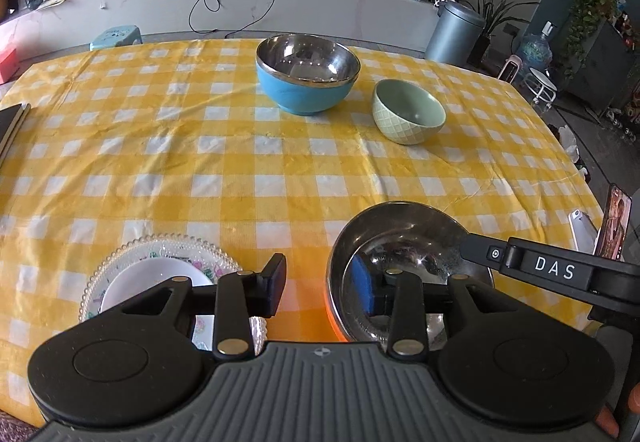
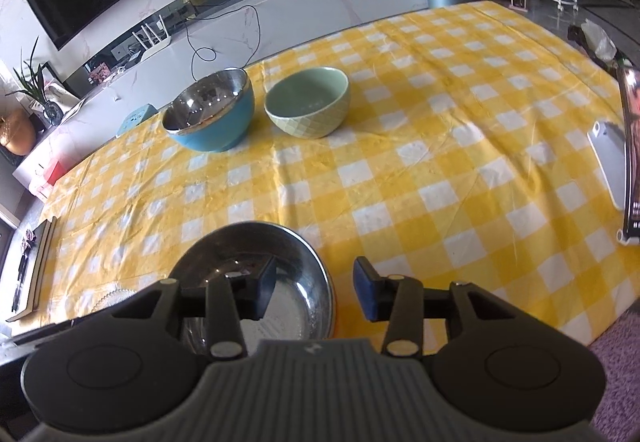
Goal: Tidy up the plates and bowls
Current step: 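Lift the orange bowl with the left gripper and lower it beside the plate stack, then open the left gripper to release the orange bowl, then move the left gripper to the blue steel bowl and grasp its rim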
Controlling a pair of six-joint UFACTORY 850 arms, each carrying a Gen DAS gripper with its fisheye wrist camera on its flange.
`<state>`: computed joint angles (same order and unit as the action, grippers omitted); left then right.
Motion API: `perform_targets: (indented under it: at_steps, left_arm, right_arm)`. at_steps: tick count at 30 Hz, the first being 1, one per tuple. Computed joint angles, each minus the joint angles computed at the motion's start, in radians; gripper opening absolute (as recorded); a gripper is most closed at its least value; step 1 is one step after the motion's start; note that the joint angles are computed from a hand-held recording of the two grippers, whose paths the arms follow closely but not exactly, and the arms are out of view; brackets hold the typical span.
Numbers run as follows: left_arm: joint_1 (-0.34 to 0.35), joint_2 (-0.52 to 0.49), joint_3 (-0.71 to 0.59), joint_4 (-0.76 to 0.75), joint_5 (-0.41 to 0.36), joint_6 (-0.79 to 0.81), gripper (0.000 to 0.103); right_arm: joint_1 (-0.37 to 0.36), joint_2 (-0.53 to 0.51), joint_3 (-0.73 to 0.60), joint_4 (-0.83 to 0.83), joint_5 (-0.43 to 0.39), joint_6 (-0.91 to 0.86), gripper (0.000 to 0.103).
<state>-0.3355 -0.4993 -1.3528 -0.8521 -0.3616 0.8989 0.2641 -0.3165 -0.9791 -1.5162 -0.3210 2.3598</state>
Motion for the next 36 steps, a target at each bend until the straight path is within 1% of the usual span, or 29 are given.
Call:
perform_targets:
  at_steps: [4,9,12,17,20,24,25,27,30,32,36]
  left_arm:
    - [0.001,-0.015,-0.044,0.055,0.000,-0.048,0.042]
    - [0.007,-0.046,-0.107,0.078,-0.018,-0.075,0.042]
    - [0.006,-0.071,-0.151,0.108,-0.026,-0.096,0.042]
    - [0.006,-0.126,-0.243,0.163,-0.063,-0.150,0.042]
    - [0.005,-0.167,-0.309,0.191,-0.084,-0.180,0.042]
    - [0.006,-0.237,-0.421,0.234,-0.114,-0.259,0.043]
    - [0.005,-0.257,-0.453,0.248,-0.117,-0.285,0.044]
    - [0.004,-0.294,-0.509,0.266,-0.120,-0.322,0.053]
    - [0.001,-0.353,-0.598,0.308,-0.133,-0.383,0.058]
    - [-0.003,-0.401,-0.672,0.365,-0.145,-0.449,0.061]
    - [-0.007,-0.490,-0.802,0.452,-0.150,-0.568,0.062]
  right_arm:
    - [-0.005,-0.008,-0.021,-0.021,0.002,-0.013,0.043]
    - [-0.010,-0.023,-0.054,-0.072,0.004,-0.013,0.043]
    - [-0.017,-0.039,-0.083,-0.071,0.007,-0.034,0.043]
    - [-0.045,-0.073,-0.137,-0.040,0.044,-0.085,0.044]
    - [-0.063,-0.098,-0.179,0.015,0.056,-0.148,0.044]
    - [-0.090,-0.137,-0.244,0.092,0.080,-0.230,0.044]
    - [-0.095,-0.150,-0.265,0.117,0.082,-0.258,0.044]
    - [-0.101,-0.179,-0.308,0.165,0.078,-0.314,0.044]
    - [-0.112,-0.233,-0.382,0.257,0.074,-0.413,0.044]
    - [-0.116,-0.275,-0.439,0.339,0.060,-0.483,0.044]
    - [-0.127,-0.366,-0.561,0.536,0.019,-0.650,0.044]
